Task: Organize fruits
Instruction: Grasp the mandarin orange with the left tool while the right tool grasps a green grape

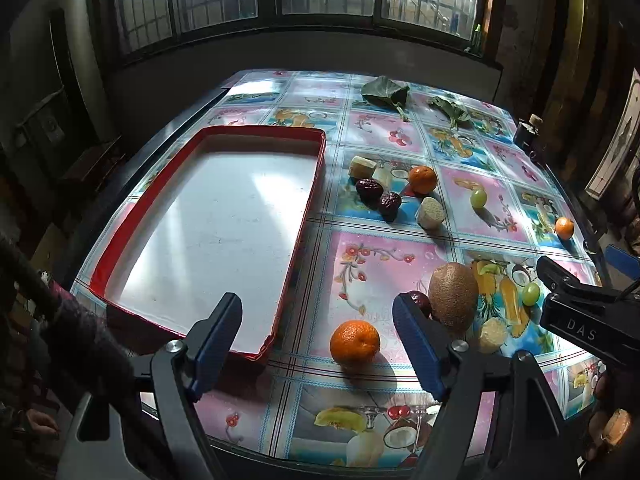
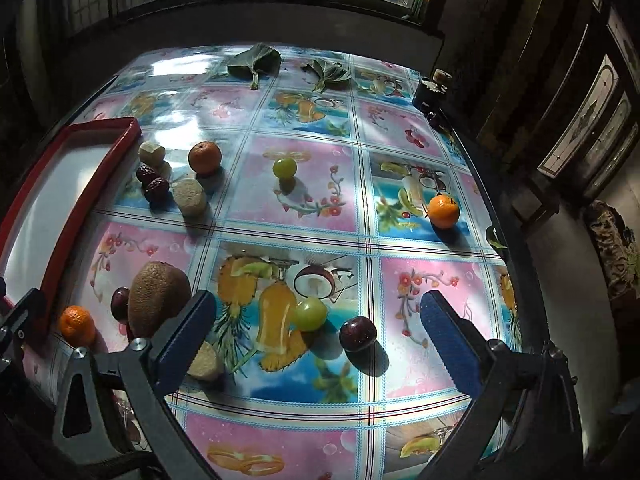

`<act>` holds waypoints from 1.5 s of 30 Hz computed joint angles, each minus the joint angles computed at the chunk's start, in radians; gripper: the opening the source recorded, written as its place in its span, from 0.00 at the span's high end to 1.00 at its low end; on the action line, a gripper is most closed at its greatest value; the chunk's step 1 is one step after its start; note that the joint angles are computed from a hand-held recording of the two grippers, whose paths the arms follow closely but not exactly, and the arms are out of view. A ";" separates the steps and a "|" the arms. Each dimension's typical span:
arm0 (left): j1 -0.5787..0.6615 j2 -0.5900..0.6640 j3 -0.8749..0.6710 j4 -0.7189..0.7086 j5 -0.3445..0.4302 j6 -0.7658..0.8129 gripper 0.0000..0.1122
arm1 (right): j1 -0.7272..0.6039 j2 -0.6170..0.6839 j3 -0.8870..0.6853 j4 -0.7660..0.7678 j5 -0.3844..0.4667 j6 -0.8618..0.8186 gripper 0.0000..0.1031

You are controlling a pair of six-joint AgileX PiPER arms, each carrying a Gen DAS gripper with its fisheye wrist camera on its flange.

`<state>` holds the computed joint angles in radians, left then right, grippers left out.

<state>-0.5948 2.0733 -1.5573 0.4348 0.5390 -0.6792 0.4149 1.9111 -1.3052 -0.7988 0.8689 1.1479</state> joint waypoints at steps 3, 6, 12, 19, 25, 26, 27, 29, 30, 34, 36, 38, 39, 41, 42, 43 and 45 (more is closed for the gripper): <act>0.004 -0.003 0.013 0.000 0.001 0.001 0.31 | 0.030 -0.003 0.000 -0.051 0.036 0.028 0.01; 0.005 0.000 0.020 -0.019 0.002 0.023 0.31 | 0.040 -0.008 0.014 -0.053 0.030 0.026 0.01; 0.004 0.014 0.017 -0.077 0.016 0.092 0.31 | 0.024 -0.011 0.036 -0.046 0.003 0.026 0.01; 0.006 0.023 0.011 -0.148 0.014 0.171 0.31 | 0.013 -0.016 0.052 -0.049 -0.016 0.038 0.01; 0.005 0.019 0.019 -0.158 0.003 0.190 0.31 | 0.011 -0.021 0.063 -0.052 -0.027 0.049 0.01; 0.005 0.017 0.021 -0.157 0.001 0.190 0.31 | 0.011 -0.024 0.065 -0.052 -0.032 0.051 0.01; 0.004 0.016 0.023 -0.159 -0.001 0.192 0.31 | 0.009 -0.031 0.072 -0.052 -0.041 0.055 0.01; 0.005 0.013 0.026 -0.162 -0.004 0.199 0.31 | 0.016 -0.036 0.074 -0.061 -0.037 0.066 0.01; 0.007 0.012 0.026 -0.162 -0.003 0.201 0.31 | 0.020 -0.038 0.076 -0.067 -0.036 0.070 0.01; 0.015 0.003 0.042 -0.167 -0.013 0.209 0.31 | 0.028 -0.041 0.078 -0.078 -0.028 0.080 0.01; 0.025 -0.005 0.057 -0.198 -0.028 0.247 0.31 | 0.026 -0.045 0.083 -0.079 -0.037 0.080 0.01; 0.041 -0.017 0.083 -0.247 -0.056 0.309 0.31 | 0.011 -0.068 0.113 -0.065 -0.091 0.069 0.01; 0.050 -0.023 0.097 -0.279 -0.070 0.346 0.31 | -0.006 -0.090 0.144 -0.046 -0.151 0.056 0.01; 0.069 -0.033 0.122 -0.348 -0.094 0.423 0.31 | -0.063 -0.151 0.245 -0.004 -0.316 0.038 0.03; 0.077 -0.033 0.126 -0.376 -0.099 0.451 0.31 | -0.084 -0.166 0.280 0.012 -0.368 0.035 0.04; 0.085 -0.028 0.122 -0.417 -0.098 0.492 0.31 | -0.101 -0.172 0.303 0.029 -0.399 0.027 0.07; 0.093 -0.008 0.092 -0.486 -0.073 0.563 0.31 | -0.125 -0.171 0.335 0.043 -0.430 0.018 0.16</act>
<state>-0.5022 2.0657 -1.4651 -0.0508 0.4658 -0.1166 0.2904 1.7397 -0.9698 -0.7558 0.4391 1.1657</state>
